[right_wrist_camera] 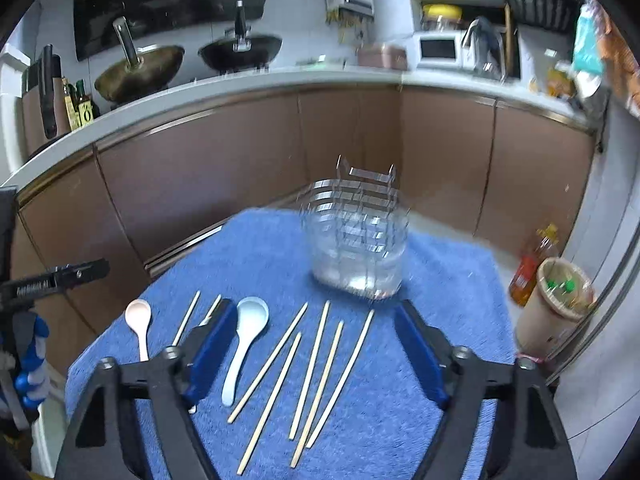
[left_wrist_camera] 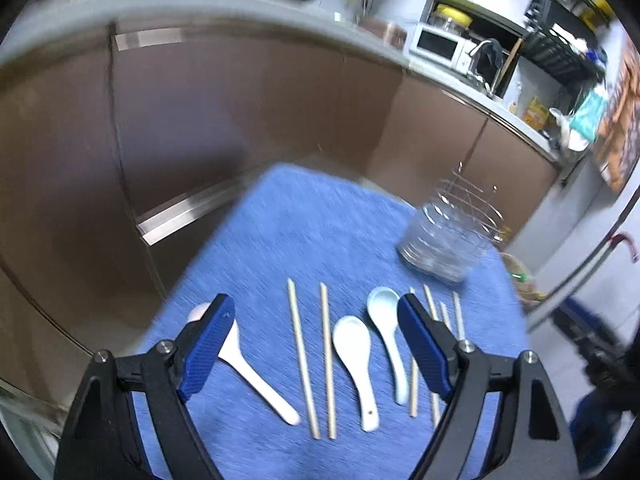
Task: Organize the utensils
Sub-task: 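Grasp a wooden chopstick with the left tool while the right tool grasps another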
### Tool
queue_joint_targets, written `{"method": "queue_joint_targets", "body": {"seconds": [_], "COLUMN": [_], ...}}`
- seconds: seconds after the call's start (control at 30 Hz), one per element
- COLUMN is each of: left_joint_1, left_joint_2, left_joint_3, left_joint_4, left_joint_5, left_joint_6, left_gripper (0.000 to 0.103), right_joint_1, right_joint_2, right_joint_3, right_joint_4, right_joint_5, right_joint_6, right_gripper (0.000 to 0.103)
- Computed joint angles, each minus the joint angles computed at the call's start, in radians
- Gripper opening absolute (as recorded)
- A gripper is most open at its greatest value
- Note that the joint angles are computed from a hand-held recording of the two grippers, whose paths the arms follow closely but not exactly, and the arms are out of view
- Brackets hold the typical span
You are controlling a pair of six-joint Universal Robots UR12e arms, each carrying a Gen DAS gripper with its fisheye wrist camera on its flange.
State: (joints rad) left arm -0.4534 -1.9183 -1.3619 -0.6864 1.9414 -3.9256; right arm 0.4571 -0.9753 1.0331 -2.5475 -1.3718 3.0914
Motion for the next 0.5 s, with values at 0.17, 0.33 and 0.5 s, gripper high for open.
{"method": "queue_joint_targets", "body": {"seconds": [0.17, 0.33, 0.5], "left_joint_1": [0.067, 0.098, 0.114], "left_joint_2": [-0.007, -0.072, -0.153], "left_joint_3": [-0.017, 0.069, 0.195], "left_joint_4": [-0.004, -0.112, -0.271], "left_joint_5": [-0.246, -0.383, -0.424], "left_joint_6": [-0.001, 0.049, 0.106], "left_gripper": [0.059, 0.039, 0.035], "right_joint_1": [-0.01, -0.021, -0.029], "right_joint_2": [0.045, 0.107, 0.208], "right_joint_3": [-0.07, -0.167, -0.334], "right_joint_4": [0.137, 0.273, 0.468], "right_joint_5": [0.079, 0.12, 0.103], "right_joint_6": [0.007, 0.016, 0.037], "right_gripper": [0.052, 0.04, 0.031]}}
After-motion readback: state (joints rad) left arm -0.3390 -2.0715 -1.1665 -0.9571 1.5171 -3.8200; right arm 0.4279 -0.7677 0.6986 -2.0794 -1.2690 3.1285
